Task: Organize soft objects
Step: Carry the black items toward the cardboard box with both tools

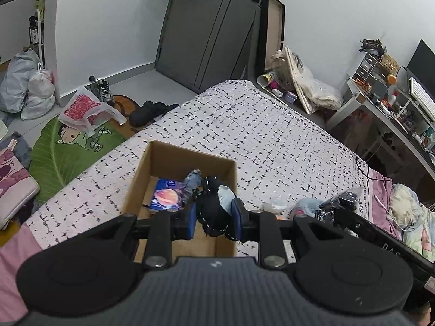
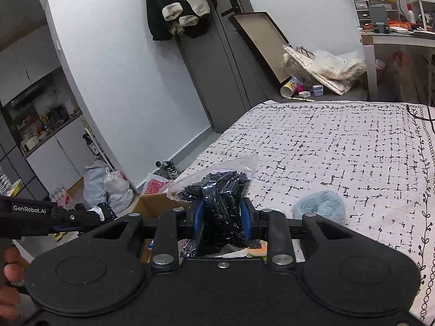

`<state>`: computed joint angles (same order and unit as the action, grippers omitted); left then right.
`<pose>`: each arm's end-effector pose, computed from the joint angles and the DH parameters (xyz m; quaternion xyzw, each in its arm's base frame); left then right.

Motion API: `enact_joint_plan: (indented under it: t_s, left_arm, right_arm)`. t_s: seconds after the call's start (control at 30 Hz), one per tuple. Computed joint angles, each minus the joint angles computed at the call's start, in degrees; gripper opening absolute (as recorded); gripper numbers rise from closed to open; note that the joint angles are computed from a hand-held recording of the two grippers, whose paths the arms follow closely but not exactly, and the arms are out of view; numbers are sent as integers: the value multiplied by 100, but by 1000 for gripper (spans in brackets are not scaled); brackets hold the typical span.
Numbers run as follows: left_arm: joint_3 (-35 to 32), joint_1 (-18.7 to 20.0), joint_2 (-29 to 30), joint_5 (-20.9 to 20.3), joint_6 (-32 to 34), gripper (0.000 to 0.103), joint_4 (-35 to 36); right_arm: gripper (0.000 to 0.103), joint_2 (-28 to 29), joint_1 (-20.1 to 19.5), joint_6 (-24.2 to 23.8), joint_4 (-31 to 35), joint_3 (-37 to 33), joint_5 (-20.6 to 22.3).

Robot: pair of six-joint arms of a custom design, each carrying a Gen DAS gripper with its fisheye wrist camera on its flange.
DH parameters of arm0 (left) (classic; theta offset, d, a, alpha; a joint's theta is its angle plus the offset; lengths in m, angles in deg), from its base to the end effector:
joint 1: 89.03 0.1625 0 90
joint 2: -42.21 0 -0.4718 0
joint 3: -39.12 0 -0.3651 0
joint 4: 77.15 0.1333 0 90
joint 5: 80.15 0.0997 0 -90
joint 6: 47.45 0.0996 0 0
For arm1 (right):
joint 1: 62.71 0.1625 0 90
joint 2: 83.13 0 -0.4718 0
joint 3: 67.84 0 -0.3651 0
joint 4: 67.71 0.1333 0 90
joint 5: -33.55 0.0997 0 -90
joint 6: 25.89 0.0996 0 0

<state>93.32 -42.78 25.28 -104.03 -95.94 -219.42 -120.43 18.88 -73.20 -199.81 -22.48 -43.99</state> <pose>-0.4248 -0.7682 0.0657 -0.1055 0.8273 -0.4657 0.2960 0.0253 -0.8871 0.3724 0.3465 -0.8857 0.3057 0.0442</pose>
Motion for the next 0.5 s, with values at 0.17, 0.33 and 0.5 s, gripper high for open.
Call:
enact_joint_plan:
  t_s: [0.17,0.33,0.5]
  left_arm:
    - [362,60,-215,16,-124,26,-110]
    - [609,144,-331,-20,-206,26,-272]
    - [752,222,-385,-104,-252,26,-426]
  right_arm:
    - [28,-23,27,-50,-207,203,-10]
    - [28,-73,51,-78,-339,430,32]
    - [28,-68,87,-156,-341,515,78]
